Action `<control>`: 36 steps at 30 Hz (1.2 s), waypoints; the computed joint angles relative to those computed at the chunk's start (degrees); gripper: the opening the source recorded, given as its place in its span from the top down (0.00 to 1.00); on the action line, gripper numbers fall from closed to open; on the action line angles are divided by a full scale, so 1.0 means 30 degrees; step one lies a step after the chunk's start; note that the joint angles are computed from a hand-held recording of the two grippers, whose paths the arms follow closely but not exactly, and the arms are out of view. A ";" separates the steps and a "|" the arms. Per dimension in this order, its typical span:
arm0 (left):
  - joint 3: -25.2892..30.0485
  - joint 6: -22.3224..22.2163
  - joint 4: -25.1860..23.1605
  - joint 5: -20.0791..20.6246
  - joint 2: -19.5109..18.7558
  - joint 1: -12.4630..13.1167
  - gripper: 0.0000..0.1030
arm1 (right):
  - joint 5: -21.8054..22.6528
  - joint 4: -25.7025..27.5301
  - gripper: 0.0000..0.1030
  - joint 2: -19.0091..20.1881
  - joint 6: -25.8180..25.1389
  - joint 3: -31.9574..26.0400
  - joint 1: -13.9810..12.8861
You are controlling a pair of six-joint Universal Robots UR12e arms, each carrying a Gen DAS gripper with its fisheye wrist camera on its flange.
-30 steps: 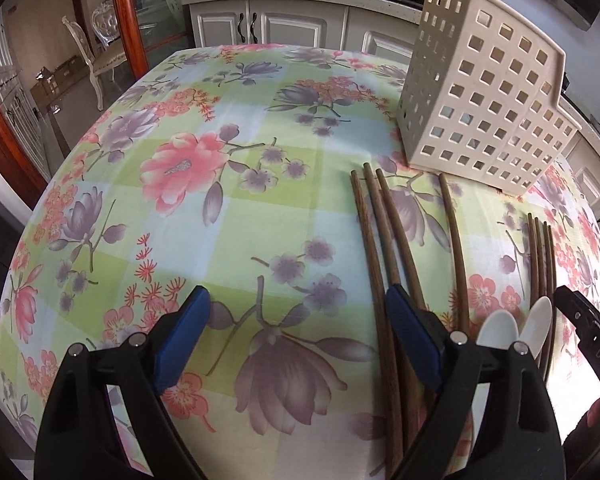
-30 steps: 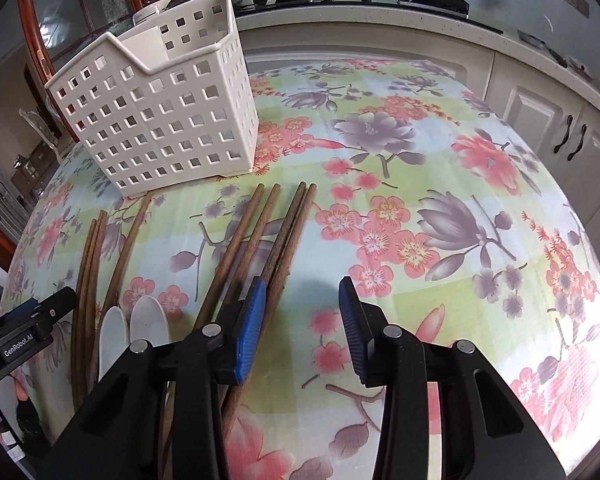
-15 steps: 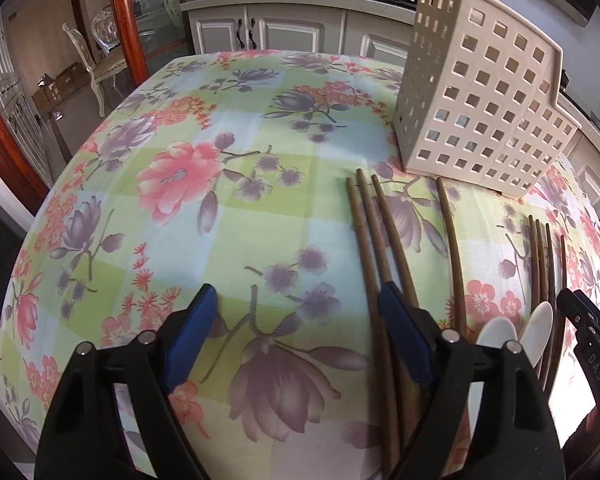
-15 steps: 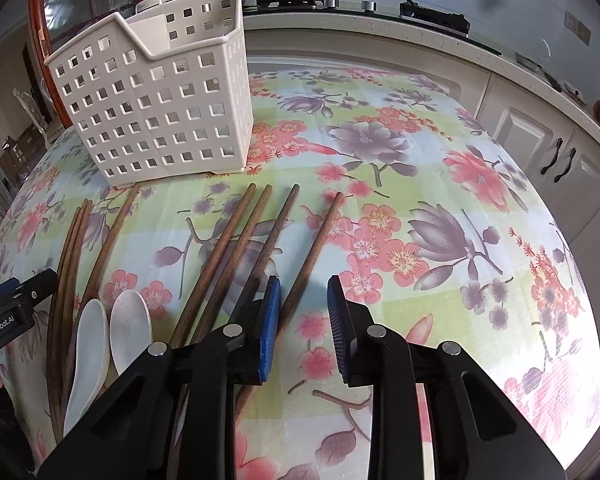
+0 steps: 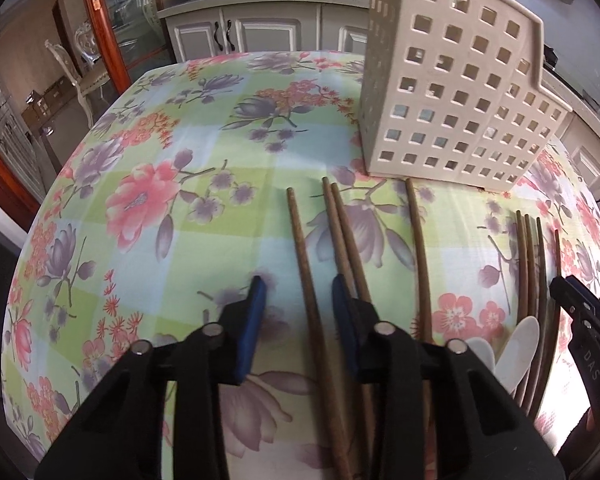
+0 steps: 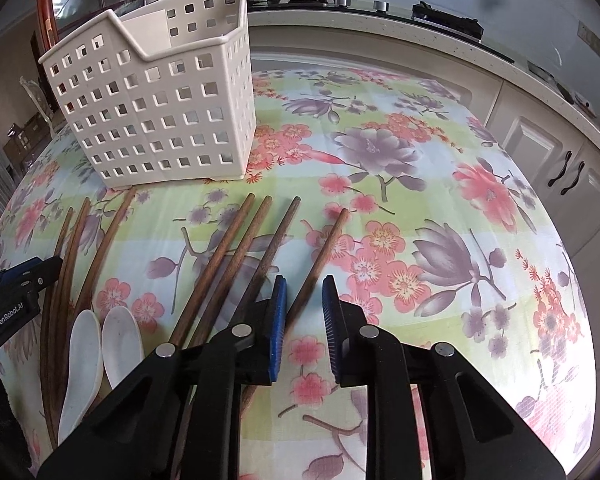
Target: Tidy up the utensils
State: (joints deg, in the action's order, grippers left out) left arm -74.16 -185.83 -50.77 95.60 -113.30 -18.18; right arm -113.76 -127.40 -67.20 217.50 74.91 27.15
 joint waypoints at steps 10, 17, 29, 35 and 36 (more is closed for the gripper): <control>-0.1026 -0.0281 0.1399 -0.1935 0.0649 0.0508 0.94 | 0.1600 -0.3776 0.91 -0.1012 0.0213 0.1862 -0.0278; -0.2191 -0.0316 0.3806 -0.3171 0.1648 0.0786 0.94 | 0.0916 -0.5929 0.91 -0.1558 -0.0094 0.2440 -0.0075; -0.3860 0.0037 0.7568 -0.3344 0.3279 0.0712 0.94 | -0.0921 -0.8201 0.91 -0.2257 -0.1635 0.2910 0.0727; -0.4585 0.0164 0.8832 -0.3488 0.4027 0.0771 0.94 | -0.1749 -0.9116 0.92 -0.2490 -0.2586 0.3027 0.1158; -0.4686 0.0205 0.9037 -0.3452 0.4127 0.0767 0.94 | -0.1944 -0.9303 0.92 -0.2508 -0.2795 0.3016 0.1248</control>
State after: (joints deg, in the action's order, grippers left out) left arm -88.22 -185.21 -23.66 85.24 -100.92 -15.88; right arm -119.59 -155.31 -74.73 209.12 83.96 30.89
